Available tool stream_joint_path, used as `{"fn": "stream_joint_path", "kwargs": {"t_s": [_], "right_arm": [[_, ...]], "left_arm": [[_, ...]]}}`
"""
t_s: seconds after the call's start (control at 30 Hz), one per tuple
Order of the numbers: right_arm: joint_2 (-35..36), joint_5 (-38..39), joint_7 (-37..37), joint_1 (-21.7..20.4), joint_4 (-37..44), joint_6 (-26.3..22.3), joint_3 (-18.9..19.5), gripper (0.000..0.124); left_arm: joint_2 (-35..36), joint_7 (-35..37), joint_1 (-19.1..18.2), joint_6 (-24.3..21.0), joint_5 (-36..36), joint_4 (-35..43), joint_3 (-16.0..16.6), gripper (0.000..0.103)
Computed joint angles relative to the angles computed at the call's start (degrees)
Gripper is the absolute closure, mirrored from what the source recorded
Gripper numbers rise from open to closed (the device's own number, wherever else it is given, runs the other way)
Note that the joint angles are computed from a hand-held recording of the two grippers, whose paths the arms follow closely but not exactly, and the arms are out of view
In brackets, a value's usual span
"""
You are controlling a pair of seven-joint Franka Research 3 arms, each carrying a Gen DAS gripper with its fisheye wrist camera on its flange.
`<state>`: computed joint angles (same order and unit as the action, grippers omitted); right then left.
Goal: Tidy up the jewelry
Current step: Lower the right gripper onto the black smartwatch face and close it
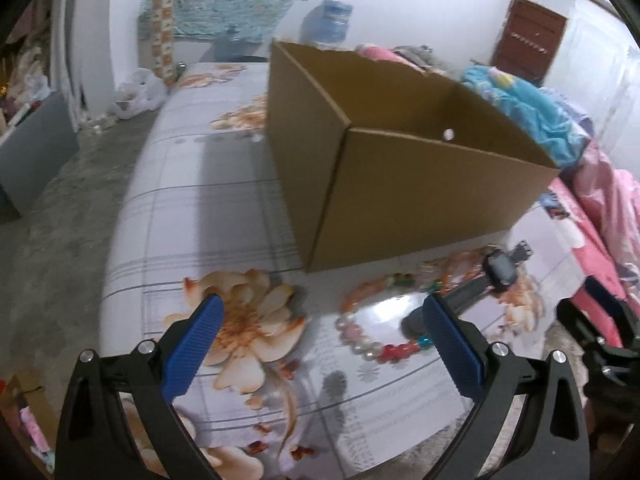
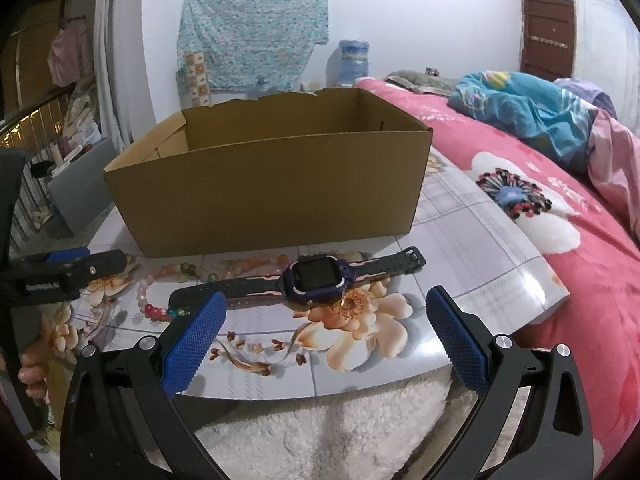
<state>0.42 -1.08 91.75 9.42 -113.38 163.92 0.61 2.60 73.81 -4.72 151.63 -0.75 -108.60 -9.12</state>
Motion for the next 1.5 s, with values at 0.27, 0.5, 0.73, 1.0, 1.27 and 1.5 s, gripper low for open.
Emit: {"fn": "stream_joint_path", "kwargs": {"t_s": [0.27,0.5,0.73,1.0,1.27,1.5], "right_arm": [[-0.4,11.2,-8.8,0.3,-0.6,0.3,0.3,0.028],[0.1,19.1,-13.7,0.2,0.3,-1.5,0.3,0.029],[0.9,26.0,-19.6,-0.2,1.4,-2.4,0.2,0.044],[5.7,29.5,-24.6,-1.2,7.8,-7.1,0.6,0.072],[8.9,29.1,-25.4,-1.5,11.2,-10.6,1.1,0.085],[9.2,26.4,-24.1,-1.2,11.3,-10.8,0.9,0.087]], "left_arm": [[-0.1,8.3,-0.1,1.1,-10.0,0.5,-1.0,0.006],[-1.1,19.4,-0.9,1.5,-20.4,-0.2,-1.4,0.006],[-0.6,26.0,-2.1,-0.3,-23.6,1.1,-1.9,0.015],[3.1,28.2,-1.8,-7.2,-26.4,5.7,-2.6,0.046],[7.7,22.1,-0.6,-14.1,-21.4,12.1,-3.0,0.052],[10.3,21.0,0.4,-18.3,-20.2,15.2,-3.9,0.052]]}}
